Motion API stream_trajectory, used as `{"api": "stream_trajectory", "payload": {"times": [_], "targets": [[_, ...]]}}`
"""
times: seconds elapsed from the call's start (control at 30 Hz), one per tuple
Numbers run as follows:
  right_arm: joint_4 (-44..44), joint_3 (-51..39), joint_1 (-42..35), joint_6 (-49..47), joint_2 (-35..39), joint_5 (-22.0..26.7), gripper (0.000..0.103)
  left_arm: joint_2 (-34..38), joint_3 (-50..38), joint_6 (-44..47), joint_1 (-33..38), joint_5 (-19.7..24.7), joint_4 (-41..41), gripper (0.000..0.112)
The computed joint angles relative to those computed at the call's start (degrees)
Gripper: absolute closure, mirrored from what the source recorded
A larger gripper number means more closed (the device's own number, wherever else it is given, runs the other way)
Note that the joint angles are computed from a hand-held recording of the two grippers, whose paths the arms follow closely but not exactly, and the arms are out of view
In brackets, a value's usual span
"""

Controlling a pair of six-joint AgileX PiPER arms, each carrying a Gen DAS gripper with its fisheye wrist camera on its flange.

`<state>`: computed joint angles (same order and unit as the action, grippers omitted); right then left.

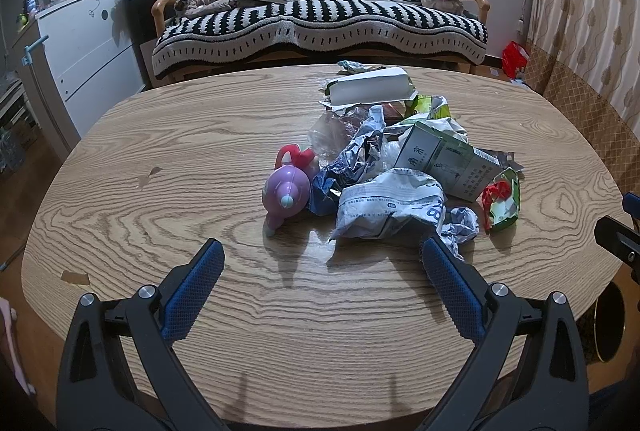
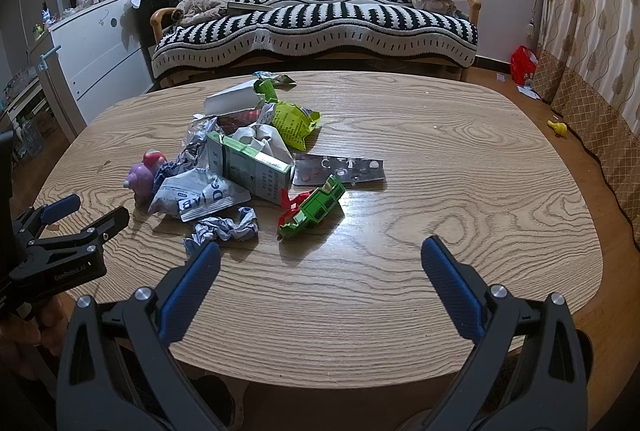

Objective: Collect trash

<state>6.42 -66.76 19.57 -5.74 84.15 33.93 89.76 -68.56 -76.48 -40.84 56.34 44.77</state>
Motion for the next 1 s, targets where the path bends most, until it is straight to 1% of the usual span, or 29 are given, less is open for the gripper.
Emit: {"api": "stream_trajectory", "payload": {"times": [0.2,0.4,0.5,0.6,0.73,0.87,1.0], "targets": [[0.0,0.0,0.0,0.0,0.0,0.0,0.006,-0.1,0.2,0.1,0.0,-0.2,-0.2,0.016],[-0.6,-0.3,-0.1,0.3,0.6,0.4,0.006,-2.2,2.7,1.5,2.6,-3.1,-1.6,0.016],[-0.8,-0.8,-0.1,0.8,1.5,0.6,0.006,-3.1,4.3,5.1,6.1,-5.2,-4.3,0.016],[-0.3,-1.6,0.0,0.7,2.5,1.0,0.006,-2.0,4.0,8.8,9.0,-6.4,-6.1,0.016],[-1.3,-3.3,0.8,2.1,4.9,1.4,0.006,0.0,2.4,16.8,15.3,-10.4,-10.6,0.016],[-0.1,-5.4,1.0,2.0,7.3,2.3,0.006,1.6,1.7,22.7,20.0,-13.8,-13.5,0.016],[-0.4,-8.1,1.7,2.5,10.6,2.9,0.006,5.7,-0.3,29.8,21.3,-16.2,-14.4,0.016]]}}
